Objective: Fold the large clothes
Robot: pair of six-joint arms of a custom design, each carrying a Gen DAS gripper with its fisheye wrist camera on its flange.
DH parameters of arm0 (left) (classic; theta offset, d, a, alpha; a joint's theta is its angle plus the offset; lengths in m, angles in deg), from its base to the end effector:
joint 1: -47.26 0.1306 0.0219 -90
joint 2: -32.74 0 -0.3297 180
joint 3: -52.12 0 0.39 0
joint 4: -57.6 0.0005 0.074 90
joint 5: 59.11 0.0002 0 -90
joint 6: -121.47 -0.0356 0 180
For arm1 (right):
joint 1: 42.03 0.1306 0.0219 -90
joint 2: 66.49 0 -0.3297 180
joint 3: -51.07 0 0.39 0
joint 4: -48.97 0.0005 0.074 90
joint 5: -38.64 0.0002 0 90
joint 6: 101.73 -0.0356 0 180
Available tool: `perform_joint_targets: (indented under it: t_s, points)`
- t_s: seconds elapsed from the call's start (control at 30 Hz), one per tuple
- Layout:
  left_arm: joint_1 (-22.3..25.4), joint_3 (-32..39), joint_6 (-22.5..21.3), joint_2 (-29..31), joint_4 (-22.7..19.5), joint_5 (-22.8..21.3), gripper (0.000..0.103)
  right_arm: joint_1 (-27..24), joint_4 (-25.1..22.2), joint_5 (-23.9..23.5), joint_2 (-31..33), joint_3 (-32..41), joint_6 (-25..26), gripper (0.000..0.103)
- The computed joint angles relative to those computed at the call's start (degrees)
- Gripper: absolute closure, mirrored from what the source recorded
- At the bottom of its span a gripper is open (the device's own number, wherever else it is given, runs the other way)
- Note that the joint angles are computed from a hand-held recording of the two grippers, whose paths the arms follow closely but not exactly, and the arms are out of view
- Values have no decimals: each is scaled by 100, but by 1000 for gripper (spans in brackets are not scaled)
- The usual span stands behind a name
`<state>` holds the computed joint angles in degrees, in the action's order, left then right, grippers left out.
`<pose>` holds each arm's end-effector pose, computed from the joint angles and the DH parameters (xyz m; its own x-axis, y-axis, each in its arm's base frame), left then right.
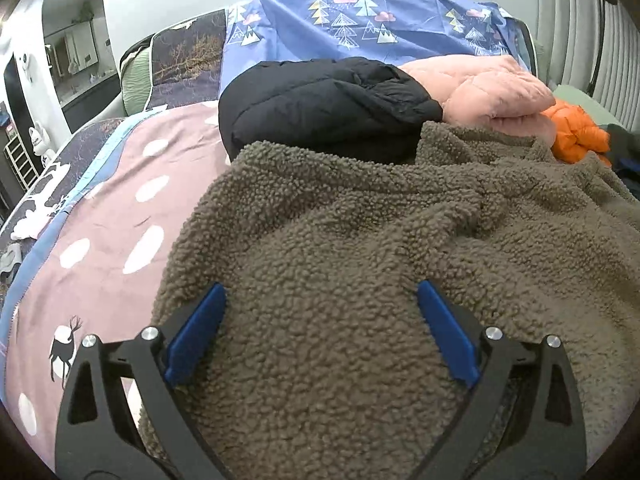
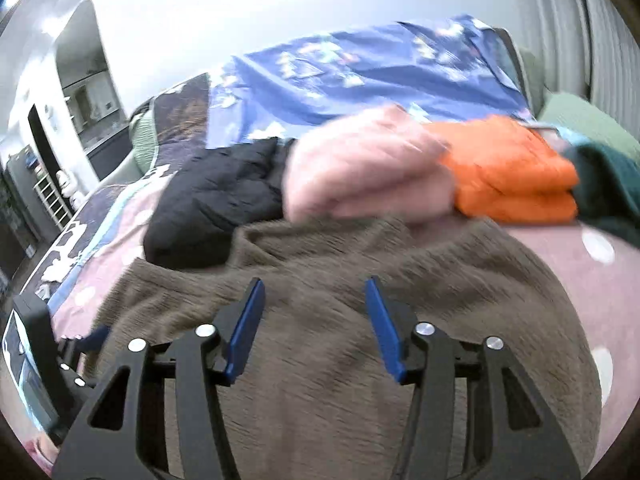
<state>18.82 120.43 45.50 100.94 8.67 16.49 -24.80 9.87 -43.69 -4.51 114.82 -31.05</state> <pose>0.3212 -0.1645 0.3557 -0.7190 0.1224 -0.6842 0.1474 0.9888 0.0220 0.3297 0.0968 0.3673 -0.6102 0.1541 -0.7772 0.0103 0.9824 0.1867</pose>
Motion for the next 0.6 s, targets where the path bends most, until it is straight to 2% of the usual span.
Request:
perform_joint_targets:
  t_s: [0.07,0.13,0.17,0.2,0.23,0.37,0.6]
  points:
    - [52,-59,36,-58,51,133,5,106,1,150,299,131,88,55]
    - [96,-92,45,-94,93,230,5,52,-214,386,948,261,103,55]
    - [78,-61,58,-33,129,229,5,-125,-410,209,1464,350,66,55]
    - [85,-73,57,-44,147,277,5,-289,-371,-141,1726,336,31,54]
    - [82,-83,60,-43,170,311,5,-384,-185,-322,1667,276,-43,54]
    - [59,-102,56,-40,214,231,5,-180,-356,156,1834,486,153,50]
    - [102,-167,53,-118,270,339,5,-110,-454,245,1615,427,89,51]
